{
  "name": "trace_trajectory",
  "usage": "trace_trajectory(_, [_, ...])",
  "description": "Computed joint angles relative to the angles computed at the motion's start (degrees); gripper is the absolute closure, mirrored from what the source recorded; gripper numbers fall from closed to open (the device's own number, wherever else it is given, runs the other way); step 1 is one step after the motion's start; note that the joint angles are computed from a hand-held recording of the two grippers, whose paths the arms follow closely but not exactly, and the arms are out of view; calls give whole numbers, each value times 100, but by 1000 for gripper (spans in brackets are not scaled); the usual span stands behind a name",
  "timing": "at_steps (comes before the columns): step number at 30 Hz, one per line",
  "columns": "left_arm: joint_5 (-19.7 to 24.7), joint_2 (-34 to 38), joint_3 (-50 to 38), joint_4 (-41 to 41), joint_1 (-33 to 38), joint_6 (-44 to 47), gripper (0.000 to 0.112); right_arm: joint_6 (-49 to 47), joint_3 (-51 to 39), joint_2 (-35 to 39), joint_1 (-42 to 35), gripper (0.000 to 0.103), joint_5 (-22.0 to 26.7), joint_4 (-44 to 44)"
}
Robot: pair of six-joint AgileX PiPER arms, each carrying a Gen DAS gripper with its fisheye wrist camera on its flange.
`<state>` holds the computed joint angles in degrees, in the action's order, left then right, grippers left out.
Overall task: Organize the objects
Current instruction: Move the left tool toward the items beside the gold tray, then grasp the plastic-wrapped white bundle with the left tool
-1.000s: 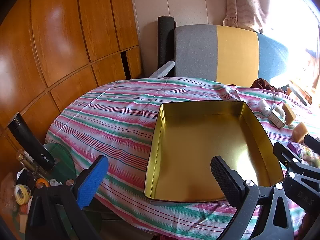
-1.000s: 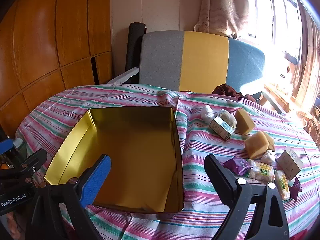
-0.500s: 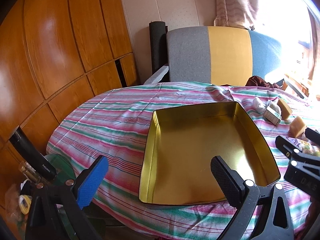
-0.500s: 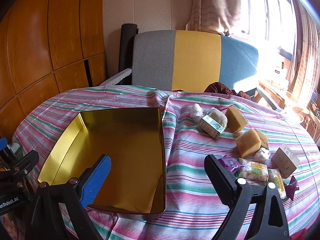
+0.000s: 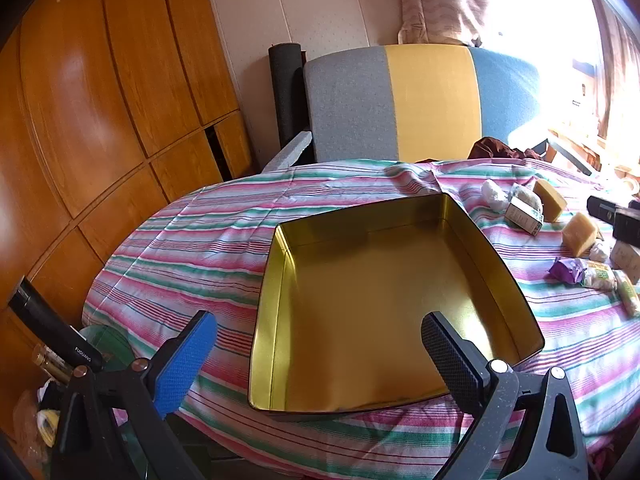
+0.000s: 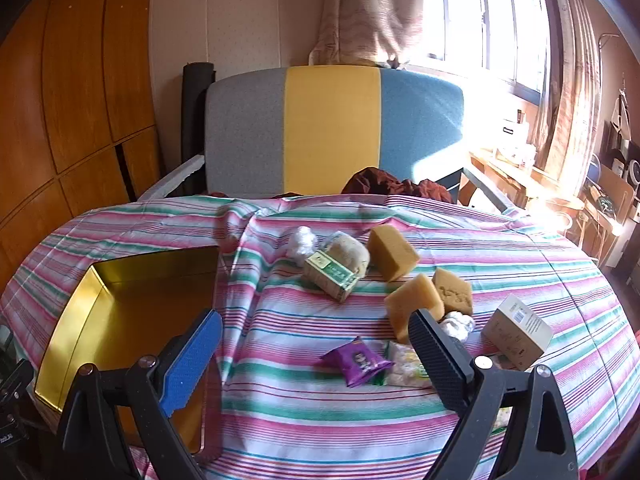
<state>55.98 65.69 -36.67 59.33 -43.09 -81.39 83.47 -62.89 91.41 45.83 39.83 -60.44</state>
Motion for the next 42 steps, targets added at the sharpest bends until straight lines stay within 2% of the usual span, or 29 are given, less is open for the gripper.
trace_trajectory(5, [-137, 158, -74, 7, -61, 106, 10, -106, 254, -230, -642, 7, -144, -100])
trace_trajectory(10, [-381, 327, -187, -52, -72, 228, 10, -81, 550, -369, -1326, 7, -554, -210])
trace_trajectory(13, [-728, 377, -222, -124, 19, 416, 10, 28, 756, -467, -1728, 7, -909, -184])
trace_trajectory(16, [-1553, 433, -343, -757, 434, 1023, 10, 236, 963, -542, -2094, 7, -1241, -127])
trace_trajectory(17, [-1661, 552, -452, -977, 483, 1203, 10, 181, 1006, -558, -2223, 7, -1366, 10])
trace_trajectory(21, [-1714, 1204, -1019, -1105, 403, 1597, 10, -192, 1138, -634, -2650, 7, -1764, 609])
trace_trajectory(24, [-2098, 1618, -1596, -1701, 610, 2464, 10, -542, 1190, -692, -2876, 7, -2003, 1120])
trace_trajectory(28, [-2284, 2355, -2629, -2594, 862, 3663, 10, -738, 1232, -756, -2982, 7, -2134, 1352])
trace_trajectory(31, [-2238, 3082, -3606, -3460, 1082, 4672, 10, -993, 1250, -776, -3085, 7, -2264, 1612])
trace_trajectory(35, [-1725, 4213, -5154, -4400, 1360, 5738, 15, -1501, 1251, -793, -3208, 7, -2396, 2122])
trace_trajectory(36, [-1513, 4524, -5599, -4582, 1430, 5894, 22, -1620, 1242, -794, -3226, 7, -2410, 2249])
trace_trajectory(42, [-143, 6551, -8630, -5717, 1824, 6440, 40, -2608, 1187, -753, -3334, 7, -2524, 3222])
